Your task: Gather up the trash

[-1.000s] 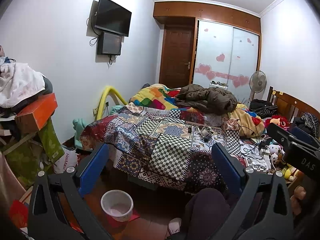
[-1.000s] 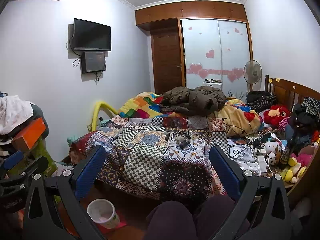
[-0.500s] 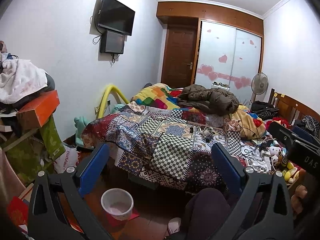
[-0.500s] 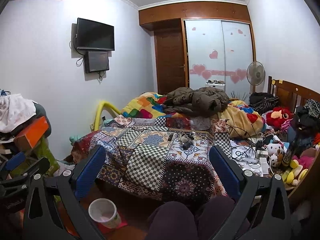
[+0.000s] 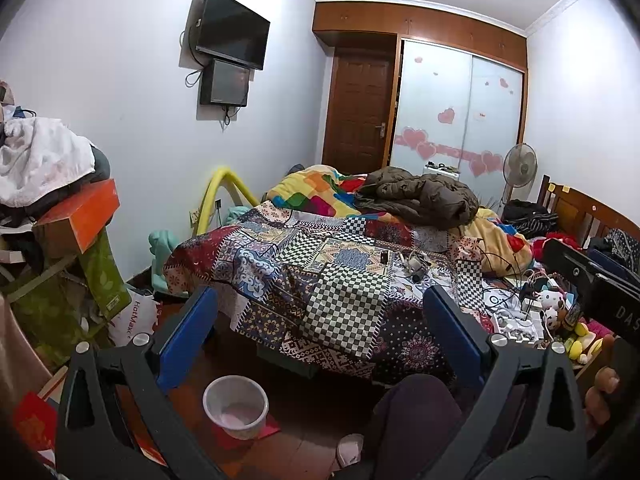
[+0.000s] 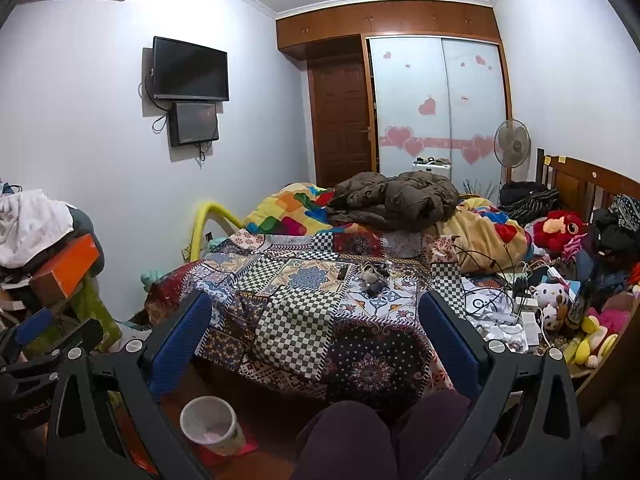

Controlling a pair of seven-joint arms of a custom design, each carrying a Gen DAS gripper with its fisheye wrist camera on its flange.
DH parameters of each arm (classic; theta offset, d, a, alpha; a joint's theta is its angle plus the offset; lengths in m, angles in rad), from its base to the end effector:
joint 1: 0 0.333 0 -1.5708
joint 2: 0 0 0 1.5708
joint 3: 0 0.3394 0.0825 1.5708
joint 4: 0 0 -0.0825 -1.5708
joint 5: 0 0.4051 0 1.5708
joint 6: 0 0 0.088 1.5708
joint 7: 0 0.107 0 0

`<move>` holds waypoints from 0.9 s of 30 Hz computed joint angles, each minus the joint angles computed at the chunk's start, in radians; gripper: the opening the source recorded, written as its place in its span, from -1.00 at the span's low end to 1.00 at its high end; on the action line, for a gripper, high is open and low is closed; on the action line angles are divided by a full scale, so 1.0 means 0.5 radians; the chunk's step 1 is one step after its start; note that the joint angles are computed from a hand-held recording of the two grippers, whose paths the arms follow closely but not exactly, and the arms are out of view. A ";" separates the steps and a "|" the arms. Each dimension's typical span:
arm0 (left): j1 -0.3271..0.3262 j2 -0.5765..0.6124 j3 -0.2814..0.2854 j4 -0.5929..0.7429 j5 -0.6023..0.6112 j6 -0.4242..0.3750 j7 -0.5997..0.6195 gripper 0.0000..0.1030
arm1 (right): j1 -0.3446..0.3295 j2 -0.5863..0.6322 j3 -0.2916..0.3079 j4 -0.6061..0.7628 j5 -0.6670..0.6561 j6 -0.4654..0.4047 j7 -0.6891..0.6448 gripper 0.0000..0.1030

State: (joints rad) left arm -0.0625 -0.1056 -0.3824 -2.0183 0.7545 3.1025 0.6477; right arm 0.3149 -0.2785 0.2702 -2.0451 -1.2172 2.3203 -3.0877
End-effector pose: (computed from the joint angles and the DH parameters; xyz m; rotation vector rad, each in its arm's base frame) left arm 0.4964 -0.3122 0.6347 -1.3292 1.7699 -1.3002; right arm 0.4465 0.2964 0.6464 -1.1828 1.7357 -1.1436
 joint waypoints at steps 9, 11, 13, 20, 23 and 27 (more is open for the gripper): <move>-0.006 0.000 0.006 -0.001 -0.037 0.007 0.034 1.00 | -0.006 -0.015 -0.004 -0.013 0.012 0.009 -0.004 1.00; -0.011 0.000 0.009 -0.002 -0.057 0.003 0.055 1.00 | -0.007 -0.015 0.000 -0.015 0.010 0.006 0.000 1.00; -0.003 -0.002 0.003 -0.001 -0.047 0.000 0.049 1.00 | -0.007 -0.016 -0.002 -0.017 0.012 0.013 -0.008 1.00; -0.017 -0.002 0.017 -0.004 -0.083 0.001 0.095 1.00 | -0.012 -0.021 0.000 -0.029 0.019 0.026 0.005 1.00; -0.021 0.013 0.014 0.019 -0.093 -0.018 0.127 1.00 | -0.012 -0.011 -0.002 -0.024 0.031 0.031 0.003 1.00; -0.057 0.053 0.029 0.070 -0.070 -0.040 0.126 1.00 | -0.014 0.006 -0.013 -0.009 0.047 0.021 0.003 1.00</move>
